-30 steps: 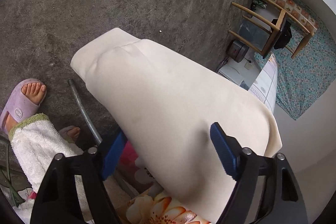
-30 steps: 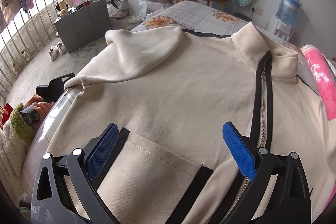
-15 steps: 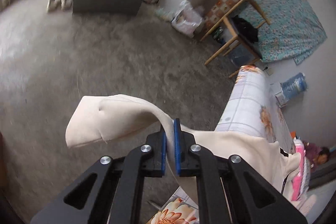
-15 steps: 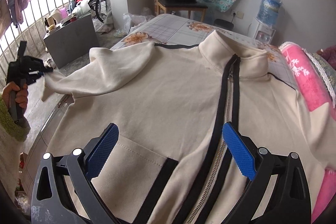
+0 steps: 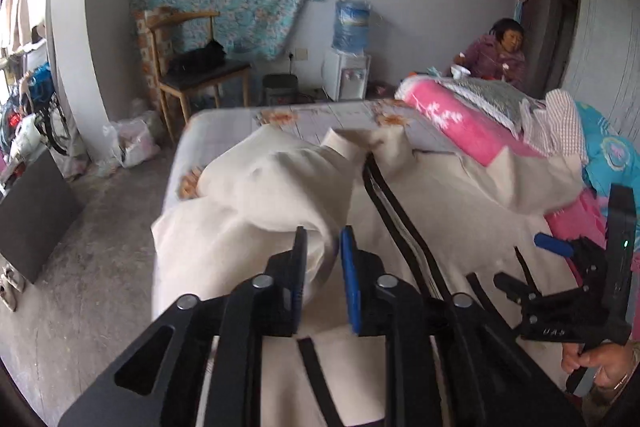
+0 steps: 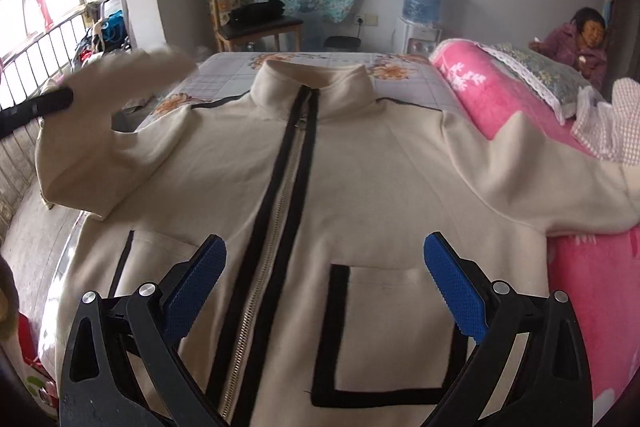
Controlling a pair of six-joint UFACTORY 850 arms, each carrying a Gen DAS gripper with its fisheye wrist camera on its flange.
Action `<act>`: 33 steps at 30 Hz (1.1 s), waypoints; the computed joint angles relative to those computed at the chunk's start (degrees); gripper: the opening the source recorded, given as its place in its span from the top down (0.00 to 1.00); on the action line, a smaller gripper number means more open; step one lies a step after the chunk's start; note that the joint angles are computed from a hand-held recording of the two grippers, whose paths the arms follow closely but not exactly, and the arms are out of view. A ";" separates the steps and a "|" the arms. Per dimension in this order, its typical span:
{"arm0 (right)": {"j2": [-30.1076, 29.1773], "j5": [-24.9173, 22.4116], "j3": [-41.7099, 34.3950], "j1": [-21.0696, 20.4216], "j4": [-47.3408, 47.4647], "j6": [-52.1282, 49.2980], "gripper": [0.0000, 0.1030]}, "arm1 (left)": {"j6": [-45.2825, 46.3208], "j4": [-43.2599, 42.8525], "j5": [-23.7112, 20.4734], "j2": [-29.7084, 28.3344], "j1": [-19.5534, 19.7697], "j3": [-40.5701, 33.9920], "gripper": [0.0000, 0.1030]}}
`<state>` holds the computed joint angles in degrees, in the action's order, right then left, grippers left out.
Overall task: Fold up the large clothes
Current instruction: 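Carry the held sleeve across the jacket body with the left tool and release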
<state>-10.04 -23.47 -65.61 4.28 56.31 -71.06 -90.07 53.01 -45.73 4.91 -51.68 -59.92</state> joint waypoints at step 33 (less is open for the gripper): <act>-47.06 -42.80 -68.70 10.08 -27.46 44.18 0.70 | -24.58 -5.43 -3.28 2.51 -2.27 15.49 0.59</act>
